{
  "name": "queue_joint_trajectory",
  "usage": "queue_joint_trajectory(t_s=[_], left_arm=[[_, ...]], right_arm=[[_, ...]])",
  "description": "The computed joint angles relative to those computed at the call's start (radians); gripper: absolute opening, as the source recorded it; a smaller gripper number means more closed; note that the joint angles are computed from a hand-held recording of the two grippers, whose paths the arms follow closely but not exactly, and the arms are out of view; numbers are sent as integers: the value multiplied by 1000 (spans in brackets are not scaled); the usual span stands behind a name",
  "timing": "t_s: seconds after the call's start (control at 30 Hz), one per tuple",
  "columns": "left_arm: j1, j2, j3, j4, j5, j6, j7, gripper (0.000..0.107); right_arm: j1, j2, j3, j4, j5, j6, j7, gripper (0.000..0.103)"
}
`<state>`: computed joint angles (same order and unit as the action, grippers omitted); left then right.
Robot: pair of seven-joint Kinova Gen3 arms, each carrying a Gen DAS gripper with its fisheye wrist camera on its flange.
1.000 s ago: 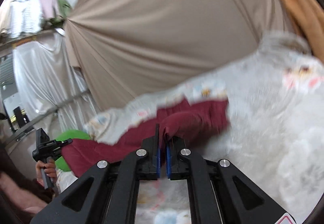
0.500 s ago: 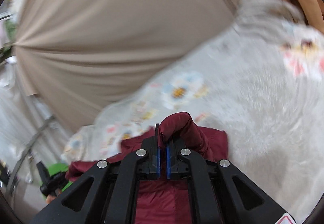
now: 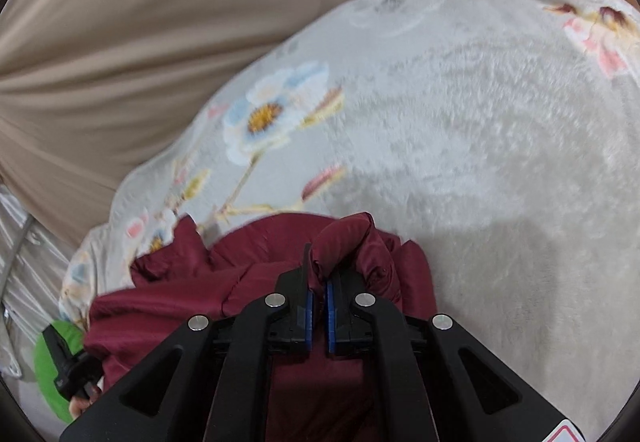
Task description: Fold large clothes
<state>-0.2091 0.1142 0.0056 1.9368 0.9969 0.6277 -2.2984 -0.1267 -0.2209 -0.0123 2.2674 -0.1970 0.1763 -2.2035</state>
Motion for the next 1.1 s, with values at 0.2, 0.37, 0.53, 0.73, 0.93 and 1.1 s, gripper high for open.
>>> queue_joint_trajectory(t_s=[0.2, 0.37, 0.53, 0.73, 0.93, 1.1], left_arm=[[-63, -123, -85, 43, 178, 157, -177, 25], [-60, -243, -154, 47, 215, 230, -212, 38], [-15, -291, -119, 51, 103, 86, -157, 38], [2, -204, -176, 19, 41, 190, -31, 38], [-8, -181, -138, 13, -11, 198, -12, 61], [34, -114, -76, -13, -158, 156, 88, 51]], right_arm=[[157, -229, -175, 44, 174, -44, -164, 19], [326, -361, -406, -21, 288, 74, -241, 29], [431, -389, -458, -15, 169, 102, -166, 29], [349, -370, -344, 5, 170, 134, -202, 32], [237, -295, -263, -22, 159, 190, -145, 50], [146, -151, -249, -62, 211, 265, -186, 51]])
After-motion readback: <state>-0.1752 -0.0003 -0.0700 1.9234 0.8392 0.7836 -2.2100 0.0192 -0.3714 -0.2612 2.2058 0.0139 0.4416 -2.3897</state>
